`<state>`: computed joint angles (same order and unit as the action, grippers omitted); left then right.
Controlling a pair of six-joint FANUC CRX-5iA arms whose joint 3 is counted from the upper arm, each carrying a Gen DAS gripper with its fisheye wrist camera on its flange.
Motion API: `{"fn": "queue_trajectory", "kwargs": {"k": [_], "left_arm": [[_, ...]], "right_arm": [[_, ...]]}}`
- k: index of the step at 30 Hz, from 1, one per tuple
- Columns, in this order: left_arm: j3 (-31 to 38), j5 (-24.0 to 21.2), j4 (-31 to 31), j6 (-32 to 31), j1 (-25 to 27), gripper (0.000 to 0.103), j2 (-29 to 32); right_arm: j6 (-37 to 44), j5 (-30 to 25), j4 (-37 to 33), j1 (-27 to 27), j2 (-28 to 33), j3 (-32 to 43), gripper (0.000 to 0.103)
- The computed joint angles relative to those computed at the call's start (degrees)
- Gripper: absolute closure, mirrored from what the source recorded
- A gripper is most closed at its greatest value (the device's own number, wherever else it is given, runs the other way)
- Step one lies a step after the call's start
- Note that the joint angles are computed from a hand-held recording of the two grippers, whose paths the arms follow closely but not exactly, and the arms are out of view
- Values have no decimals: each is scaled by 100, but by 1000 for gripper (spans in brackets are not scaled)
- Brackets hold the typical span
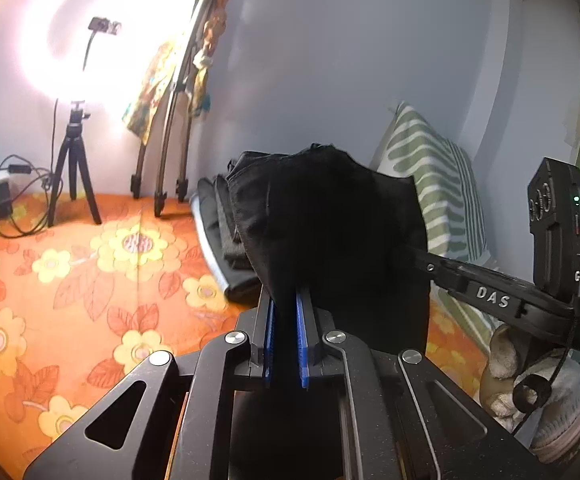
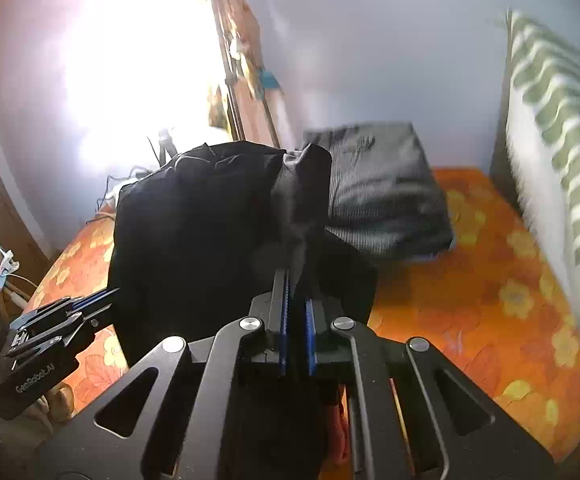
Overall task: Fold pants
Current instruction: 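Carry the trousers onto the grey clothes stack with both grippers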
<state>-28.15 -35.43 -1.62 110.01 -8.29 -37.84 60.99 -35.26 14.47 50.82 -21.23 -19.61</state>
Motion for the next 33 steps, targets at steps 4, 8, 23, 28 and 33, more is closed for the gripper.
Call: {"fn": "queue_trajectory", "kwargs": {"k": [4, 8, 23, 28, 33], "left_arm": [[111, 93, -10, -69, 17, 95, 86], [337, 180, -200, -28, -84, 95, 238], [1429, 850, 282, -799, 18, 95, 1401], [1624, 1116, 596, -998, 204, 95, 1856], [1700, 1213, 672, -1013, 377, 95, 2319]], "right_arm": [[-242, 183, 289, -22, -4, 11, 95], [-404, 275, 653, -20, -26, 7, 95], [219, 794, 475, -806, 554, 1006, 95], [1264, 488, -372, -1133, 1292, 2060, 95], [2054, 132, -1093, -1390, 2178, 3020, 95]]}}
